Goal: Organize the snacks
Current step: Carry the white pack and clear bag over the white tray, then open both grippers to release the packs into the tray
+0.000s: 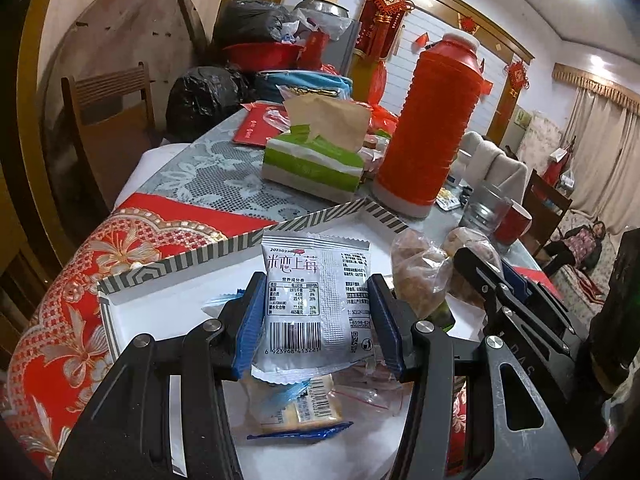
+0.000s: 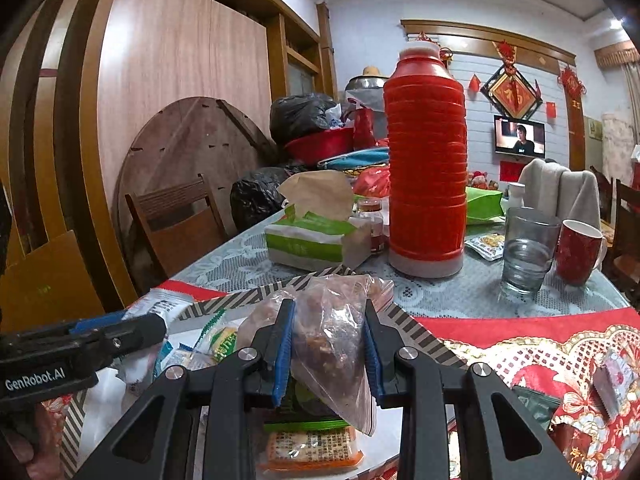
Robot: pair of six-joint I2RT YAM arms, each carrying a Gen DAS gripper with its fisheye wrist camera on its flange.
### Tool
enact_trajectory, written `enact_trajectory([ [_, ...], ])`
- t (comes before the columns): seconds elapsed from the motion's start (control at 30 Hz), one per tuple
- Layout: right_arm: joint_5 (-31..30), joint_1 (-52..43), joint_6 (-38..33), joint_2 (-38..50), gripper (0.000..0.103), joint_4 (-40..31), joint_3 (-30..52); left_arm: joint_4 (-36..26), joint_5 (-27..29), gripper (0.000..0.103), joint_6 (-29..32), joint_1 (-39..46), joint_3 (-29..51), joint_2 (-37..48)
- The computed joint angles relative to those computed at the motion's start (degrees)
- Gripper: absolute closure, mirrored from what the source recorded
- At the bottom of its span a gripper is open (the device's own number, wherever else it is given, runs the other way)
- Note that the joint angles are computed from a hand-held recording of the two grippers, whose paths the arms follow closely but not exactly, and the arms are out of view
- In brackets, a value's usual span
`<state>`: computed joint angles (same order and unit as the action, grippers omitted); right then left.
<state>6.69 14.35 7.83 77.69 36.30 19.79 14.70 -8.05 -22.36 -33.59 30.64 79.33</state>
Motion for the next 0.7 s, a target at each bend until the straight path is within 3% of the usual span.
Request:
enact_trajectory([
  [0.7, 3.9, 3.2, -2.0, 0.0, 0.073, 0.1, -0.1, -1.1, -0.7, 0.053, -0.2, -0.9, 0.4, 0.4],
])
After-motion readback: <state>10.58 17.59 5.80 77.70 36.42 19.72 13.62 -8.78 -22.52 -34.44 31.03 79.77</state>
